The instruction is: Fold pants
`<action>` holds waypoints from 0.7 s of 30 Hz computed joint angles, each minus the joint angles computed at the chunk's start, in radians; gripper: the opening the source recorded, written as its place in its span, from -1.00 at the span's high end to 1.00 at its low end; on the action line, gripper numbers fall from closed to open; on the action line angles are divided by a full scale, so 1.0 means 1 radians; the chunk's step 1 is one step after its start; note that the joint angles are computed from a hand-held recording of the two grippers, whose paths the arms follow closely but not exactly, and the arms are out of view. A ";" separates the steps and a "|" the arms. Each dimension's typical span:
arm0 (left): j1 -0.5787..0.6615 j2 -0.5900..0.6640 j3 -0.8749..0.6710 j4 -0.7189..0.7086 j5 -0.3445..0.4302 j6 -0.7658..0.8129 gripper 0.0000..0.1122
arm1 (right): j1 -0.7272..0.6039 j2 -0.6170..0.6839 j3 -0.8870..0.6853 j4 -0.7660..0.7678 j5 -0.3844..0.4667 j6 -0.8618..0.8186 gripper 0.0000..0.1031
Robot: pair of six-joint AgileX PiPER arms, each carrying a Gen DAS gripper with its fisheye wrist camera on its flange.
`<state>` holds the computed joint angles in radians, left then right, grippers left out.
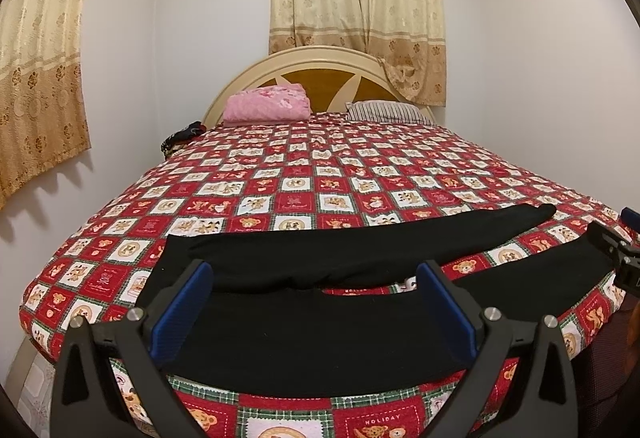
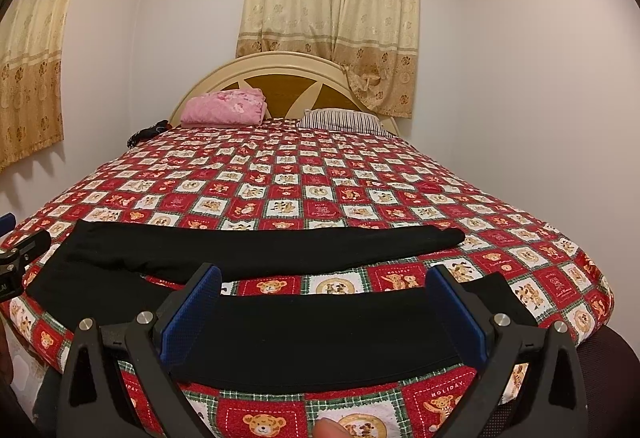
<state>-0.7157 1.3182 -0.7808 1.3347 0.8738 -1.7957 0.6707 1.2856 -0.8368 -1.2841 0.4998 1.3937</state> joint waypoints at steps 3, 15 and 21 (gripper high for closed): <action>-0.002 0.003 0.001 0.002 0.002 -0.004 -0.84 | -0.006 0.003 -0.002 0.001 -0.005 -0.005 -0.98; 0.016 0.071 0.003 0.027 -0.033 -0.055 -0.84 | -0.020 0.013 0.003 -0.006 -0.018 -0.001 -0.98; 0.170 0.124 0.027 0.081 -0.181 -0.027 -0.84 | -0.031 0.048 0.014 -0.069 -0.051 0.074 -0.98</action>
<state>-0.5459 1.4419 -0.7537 1.4157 0.6930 -1.8228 0.6398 1.3335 -0.8230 -1.3532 0.4490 1.4672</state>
